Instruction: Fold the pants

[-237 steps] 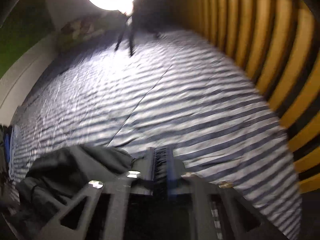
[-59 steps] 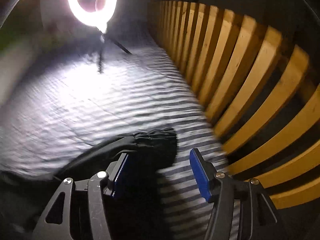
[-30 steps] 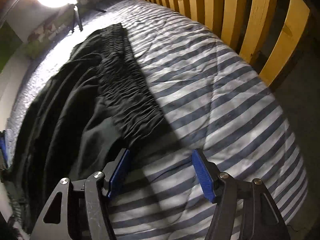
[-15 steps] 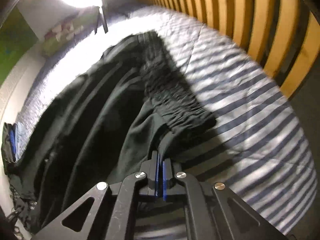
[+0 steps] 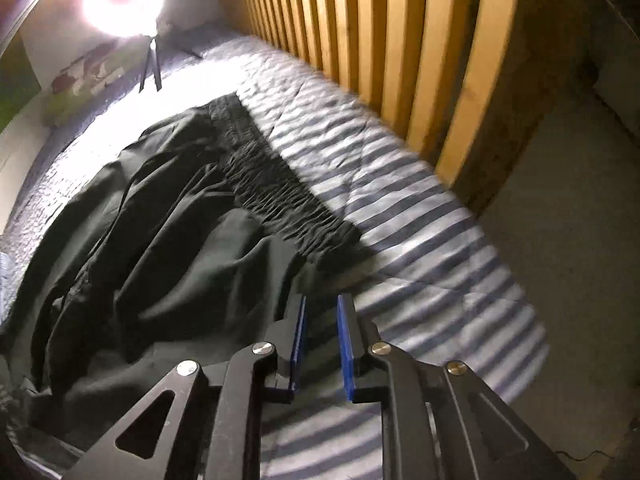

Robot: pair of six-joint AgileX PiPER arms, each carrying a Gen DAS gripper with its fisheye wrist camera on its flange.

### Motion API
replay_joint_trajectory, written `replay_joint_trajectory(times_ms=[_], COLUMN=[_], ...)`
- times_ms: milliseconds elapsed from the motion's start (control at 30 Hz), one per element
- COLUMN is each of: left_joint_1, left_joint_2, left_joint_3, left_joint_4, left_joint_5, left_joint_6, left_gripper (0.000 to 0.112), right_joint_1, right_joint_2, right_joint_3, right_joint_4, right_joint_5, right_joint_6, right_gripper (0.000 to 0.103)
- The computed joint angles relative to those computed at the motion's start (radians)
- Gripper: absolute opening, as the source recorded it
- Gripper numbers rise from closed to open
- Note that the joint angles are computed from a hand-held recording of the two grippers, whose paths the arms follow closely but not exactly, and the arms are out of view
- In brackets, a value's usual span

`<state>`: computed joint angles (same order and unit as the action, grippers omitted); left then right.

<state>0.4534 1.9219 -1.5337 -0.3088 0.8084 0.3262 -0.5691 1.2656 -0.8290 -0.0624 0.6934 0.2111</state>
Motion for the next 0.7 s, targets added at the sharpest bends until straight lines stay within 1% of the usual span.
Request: replay_joint_trajectory(times_ms=[33, 67, 100, 133, 167, 233, 267, 367, 500, 533, 567, 633, 667, 700], left_joint_1=[0.006, 0.012, 0.014, 0.017, 0.015, 0.014, 0.018, 0.018, 0.025, 0.021, 0.011, 0.005, 0.001, -0.004], left_joint_2=[0.015, 0.054, 0.069, 0.09, 0.104, 0.129, 0.152, 0.206, 0.289, 0.29, 0.27, 0.236, 0.226, 0.224], left_joint_3=[-0.009, -0.051, -0.062, -0.078, -0.076, -0.076, -0.088, -0.111, -0.18, -0.176, -0.149, -0.118, -0.12, -0.139], left_joint_4=[-0.006, -0.006, -0.012, -0.018, -0.014, -0.016, -0.022, 0.034, 0.039, 0.047, 0.087, 0.096, 0.078, 0.053], left_joint_5=[0.006, 0.031, 0.044, 0.053, 0.046, 0.041, 0.054, 0.045, 0.111, 0.105, 0.062, 0.006, -0.007, -0.003], left_joint_6=[0.006, 0.006, 0.009, 0.019, 0.018, 0.019, 0.02, -0.038, -0.041, -0.044, -0.086, -0.121, -0.115, -0.096], left_gripper=[0.052, 0.054, 0.055, 0.061, 0.065, 0.068, 0.069, 0.069, 0.068, 0.058, 0.056, 0.056, 0.056, 0.057], right_joint_1=[0.019, 0.026, 0.067, 0.098, 0.132, 0.166, 0.17, 0.177, 0.179, 0.195, 0.214, 0.242, 0.261, 0.288], right_joint_2=[-0.031, -0.056, -0.074, -0.074, -0.07, -0.053, -0.047, -0.013, 0.017, 0.018, 0.019, 0.021, 0.023, 0.024], right_joint_3=[0.001, 0.003, -0.007, -0.015, -0.025, -0.041, -0.037, -0.017, 0.019, 0.028, 0.033, 0.037, 0.033, 0.027], right_joint_4=[-0.014, -0.01, -0.041, -0.068, -0.093, -0.091, -0.086, -0.091, -0.029, -0.033, -0.043, -0.038, -0.034, -0.027], right_joint_5=[0.01, 0.018, 0.038, 0.04, 0.044, 0.045, 0.041, 0.025, 0.009, 0.003, 0.001, -0.008, -0.008, -0.006], right_joint_6=[0.011, -0.006, 0.018, 0.043, 0.075, 0.095, 0.096, 0.123, 0.075, 0.08, 0.093, 0.095, 0.098, 0.104], right_gripper=[0.016, 0.017, 0.019, 0.022, 0.029, 0.033, 0.033, 0.033, 0.033, 0.033, 0.033, 0.033, 0.033, 0.033])
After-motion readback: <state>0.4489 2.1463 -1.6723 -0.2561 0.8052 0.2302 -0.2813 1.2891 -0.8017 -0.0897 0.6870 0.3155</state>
